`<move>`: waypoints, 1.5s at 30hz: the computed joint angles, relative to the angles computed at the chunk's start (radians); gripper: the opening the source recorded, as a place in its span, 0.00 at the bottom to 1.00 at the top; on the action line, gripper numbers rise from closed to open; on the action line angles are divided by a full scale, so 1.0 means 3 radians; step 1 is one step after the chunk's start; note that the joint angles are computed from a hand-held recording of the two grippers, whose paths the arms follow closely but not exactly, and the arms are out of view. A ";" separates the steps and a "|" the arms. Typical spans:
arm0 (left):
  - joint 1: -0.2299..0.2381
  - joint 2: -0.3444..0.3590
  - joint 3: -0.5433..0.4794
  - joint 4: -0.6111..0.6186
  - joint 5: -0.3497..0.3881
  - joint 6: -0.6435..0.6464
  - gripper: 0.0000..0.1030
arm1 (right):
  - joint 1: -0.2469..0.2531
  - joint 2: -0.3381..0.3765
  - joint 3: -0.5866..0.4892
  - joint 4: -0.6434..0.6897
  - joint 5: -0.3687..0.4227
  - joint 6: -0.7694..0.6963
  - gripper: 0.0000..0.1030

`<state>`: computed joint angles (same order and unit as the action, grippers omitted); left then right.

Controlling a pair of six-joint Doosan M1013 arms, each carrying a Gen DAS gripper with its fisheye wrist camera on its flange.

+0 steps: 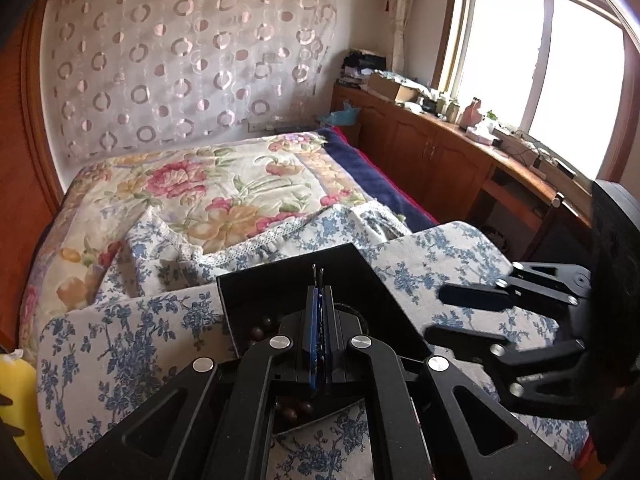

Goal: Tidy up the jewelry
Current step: 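Lower the silver hairpins into the black box and open the left tool, then grasp the white pearl necklace with the right tool while the left tool reaches the jade bangle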

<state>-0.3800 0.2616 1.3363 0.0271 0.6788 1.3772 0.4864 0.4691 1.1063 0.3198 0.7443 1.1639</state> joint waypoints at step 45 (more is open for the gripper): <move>-0.0462 -0.0784 0.1229 0.0924 0.0045 -0.0888 0.68 | -0.0053 -0.0623 0.1130 -0.0227 0.0064 0.0139 0.28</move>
<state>-0.5187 0.0264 1.7052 0.3042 0.6922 1.1107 0.4707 0.2821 1.4452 0.2516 0.7635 1.2057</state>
